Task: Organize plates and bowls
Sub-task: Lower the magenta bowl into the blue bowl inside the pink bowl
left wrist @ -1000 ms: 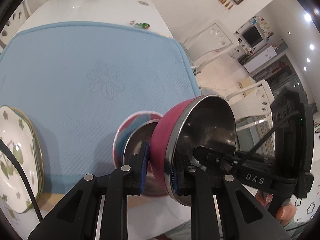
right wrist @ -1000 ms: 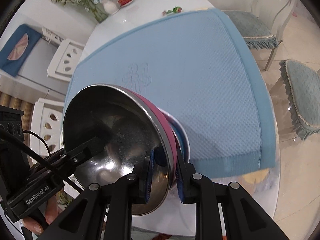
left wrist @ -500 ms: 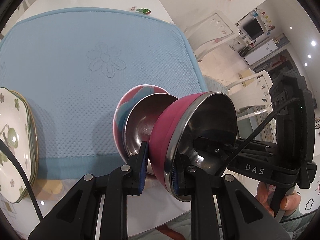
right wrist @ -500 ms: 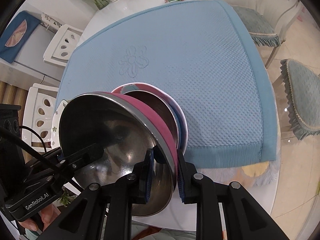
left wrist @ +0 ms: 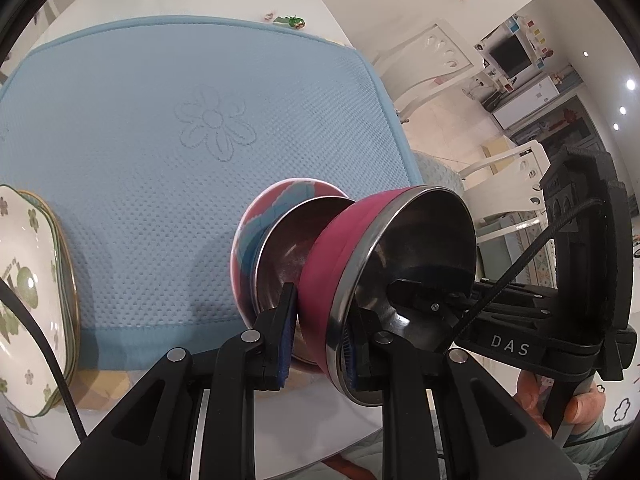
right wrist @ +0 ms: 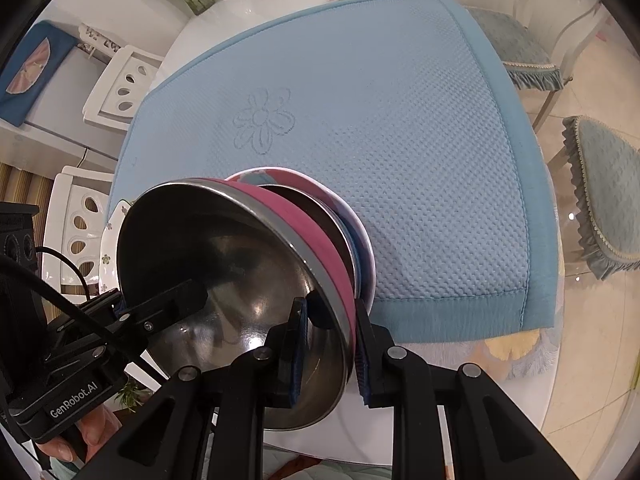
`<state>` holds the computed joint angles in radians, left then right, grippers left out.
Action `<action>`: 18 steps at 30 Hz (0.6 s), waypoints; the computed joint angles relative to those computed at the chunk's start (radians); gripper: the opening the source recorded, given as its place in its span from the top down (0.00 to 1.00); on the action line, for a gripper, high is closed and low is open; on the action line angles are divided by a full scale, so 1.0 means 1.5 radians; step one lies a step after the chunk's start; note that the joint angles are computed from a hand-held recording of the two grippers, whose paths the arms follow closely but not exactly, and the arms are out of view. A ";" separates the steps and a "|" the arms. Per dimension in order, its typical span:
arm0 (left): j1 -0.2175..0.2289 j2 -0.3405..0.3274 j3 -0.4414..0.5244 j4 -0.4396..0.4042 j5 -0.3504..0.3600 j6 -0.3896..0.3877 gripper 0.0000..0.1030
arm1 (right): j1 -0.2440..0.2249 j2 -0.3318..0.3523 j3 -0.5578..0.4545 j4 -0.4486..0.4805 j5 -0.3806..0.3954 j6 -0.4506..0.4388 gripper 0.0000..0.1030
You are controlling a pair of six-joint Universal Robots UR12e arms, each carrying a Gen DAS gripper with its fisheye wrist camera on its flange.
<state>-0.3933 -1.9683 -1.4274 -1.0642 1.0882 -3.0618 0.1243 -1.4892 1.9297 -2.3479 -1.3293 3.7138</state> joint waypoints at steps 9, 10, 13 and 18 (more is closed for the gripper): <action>0.001 -0.002 0.002 -0.007 -0.001 -0.012 0.84 | -0.002 0.003 0.000 -0.004 0.005 0.007 0.79; 0.001 -0.003 0.004 -0.012 0.000 -0.014 0.84 | -0.003 0.003 0.001 -0.005 0.010 0.009 0.79; 0.002 -0.003 0.003 0.006 0.015 -0.020 0.82 | -0.009 0.003 0.006 -0.010 0.033 0.010 0.79; 0.004 0.001 -0.001 0.035 0.035 -0.028 0.81 | -0.013 0.002 0.010 -0.015 0.046 0.017 0.79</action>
